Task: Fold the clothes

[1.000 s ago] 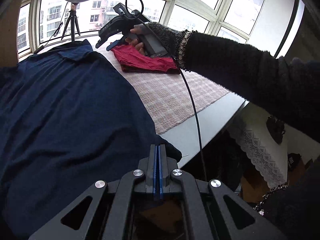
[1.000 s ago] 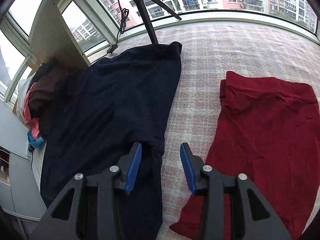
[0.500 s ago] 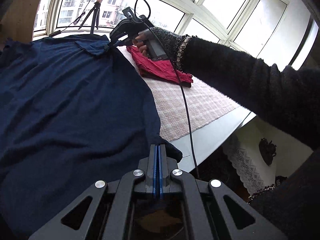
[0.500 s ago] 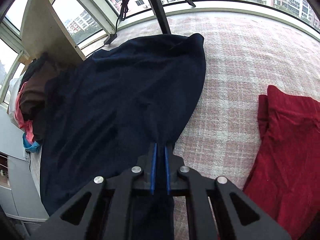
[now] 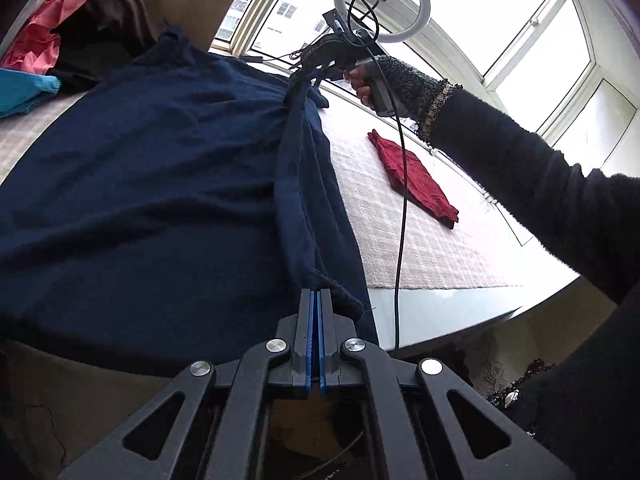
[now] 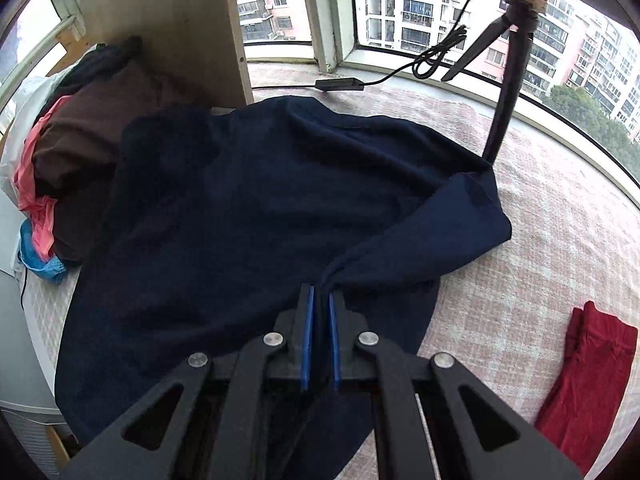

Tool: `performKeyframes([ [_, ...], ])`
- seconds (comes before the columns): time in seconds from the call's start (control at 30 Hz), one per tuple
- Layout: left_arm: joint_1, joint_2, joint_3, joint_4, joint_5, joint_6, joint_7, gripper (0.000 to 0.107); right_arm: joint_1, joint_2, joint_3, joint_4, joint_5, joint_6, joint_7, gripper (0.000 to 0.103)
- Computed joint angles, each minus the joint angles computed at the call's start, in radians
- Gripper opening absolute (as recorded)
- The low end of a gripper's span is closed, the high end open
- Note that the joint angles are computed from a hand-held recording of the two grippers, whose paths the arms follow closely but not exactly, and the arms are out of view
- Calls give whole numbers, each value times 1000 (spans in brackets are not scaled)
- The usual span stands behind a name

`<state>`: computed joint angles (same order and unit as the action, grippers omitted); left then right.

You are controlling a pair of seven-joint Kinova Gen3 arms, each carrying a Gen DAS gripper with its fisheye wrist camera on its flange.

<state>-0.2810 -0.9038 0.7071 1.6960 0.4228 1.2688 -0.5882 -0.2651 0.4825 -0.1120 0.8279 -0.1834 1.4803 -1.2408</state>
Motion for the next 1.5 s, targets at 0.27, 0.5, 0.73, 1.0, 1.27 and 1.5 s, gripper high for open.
performKeyframes([
  [0.27,30,-40,-63,65,9,117,67,1,-179,-21,1,104,135,-51,-23,29],
  [0.5,47,-42,-76,-11,-24,193,21,27,9,-319,44,380,-63,-145,138,31],
  [0.73,64,60,-40,68,12,93,-64,26,267,-533,57,704,-199,-13,299,32],
  [1.0,86,44,-3,66,-15,64,-9,0,161,-597,91,840,-161,-128,303,32],
  [1.27,45,14,-18,14,-12,228,35,0,130,-568,107,792,-121,-84,309,32],
  [1.5,7,154,-52,-152,-150,261,-158,10,186,-417,179,489,-241,-73,281,31],
])
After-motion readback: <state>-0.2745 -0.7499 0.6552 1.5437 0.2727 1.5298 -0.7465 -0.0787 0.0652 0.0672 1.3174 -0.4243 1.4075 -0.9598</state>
